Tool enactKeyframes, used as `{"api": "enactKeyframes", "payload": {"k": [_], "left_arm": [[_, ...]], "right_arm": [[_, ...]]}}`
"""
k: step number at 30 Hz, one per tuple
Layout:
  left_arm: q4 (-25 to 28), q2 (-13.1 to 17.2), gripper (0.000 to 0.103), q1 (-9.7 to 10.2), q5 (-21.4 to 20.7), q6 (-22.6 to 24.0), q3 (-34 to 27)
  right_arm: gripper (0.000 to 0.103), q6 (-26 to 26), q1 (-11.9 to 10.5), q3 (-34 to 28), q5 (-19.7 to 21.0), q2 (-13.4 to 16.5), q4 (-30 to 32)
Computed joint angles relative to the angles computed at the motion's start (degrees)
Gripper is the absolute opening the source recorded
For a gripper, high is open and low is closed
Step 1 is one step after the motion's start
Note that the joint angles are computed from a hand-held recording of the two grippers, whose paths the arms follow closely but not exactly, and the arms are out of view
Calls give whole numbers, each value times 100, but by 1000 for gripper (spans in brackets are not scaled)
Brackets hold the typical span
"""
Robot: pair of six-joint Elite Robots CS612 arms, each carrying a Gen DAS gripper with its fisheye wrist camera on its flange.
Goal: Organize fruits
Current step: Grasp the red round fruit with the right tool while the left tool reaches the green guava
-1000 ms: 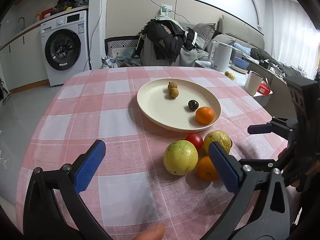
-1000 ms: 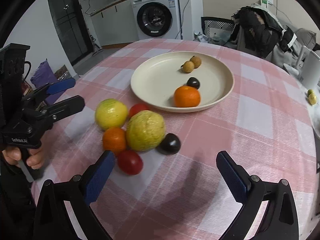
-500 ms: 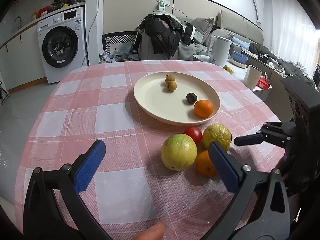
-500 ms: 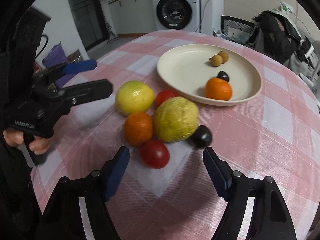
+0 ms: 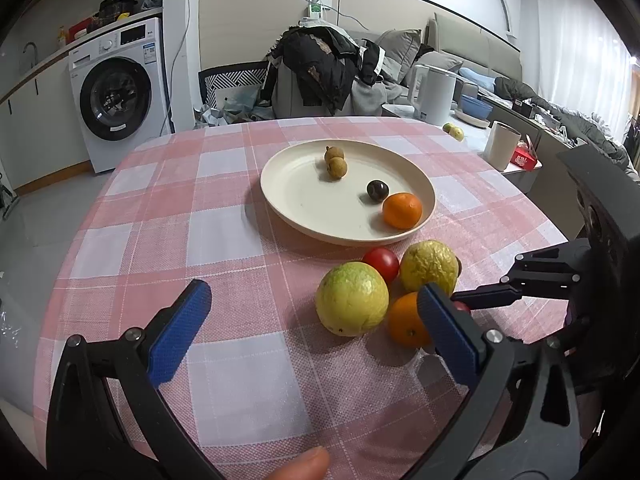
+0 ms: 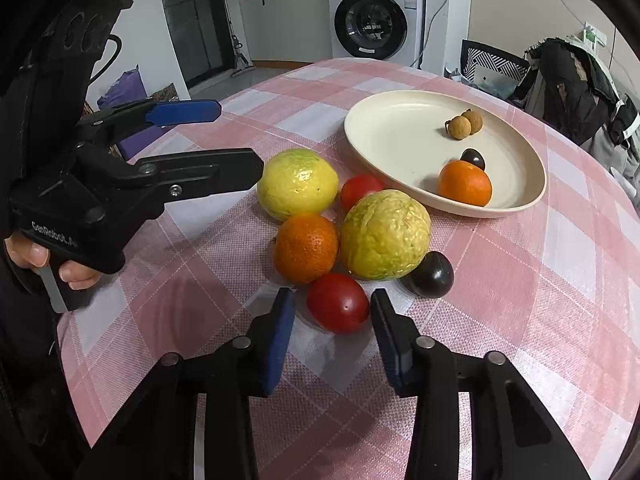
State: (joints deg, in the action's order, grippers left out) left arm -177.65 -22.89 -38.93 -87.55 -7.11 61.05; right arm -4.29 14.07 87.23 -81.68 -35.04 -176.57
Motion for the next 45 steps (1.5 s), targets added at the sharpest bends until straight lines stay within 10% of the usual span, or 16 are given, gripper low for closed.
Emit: {"api": "enactKeyframes", "payload": {"k": [45], "left_arm": [[1147,511,98,137,-571,-481,-974]], "right_arm": [[31,1123,-179,393,-364,-116,-1735]]}}
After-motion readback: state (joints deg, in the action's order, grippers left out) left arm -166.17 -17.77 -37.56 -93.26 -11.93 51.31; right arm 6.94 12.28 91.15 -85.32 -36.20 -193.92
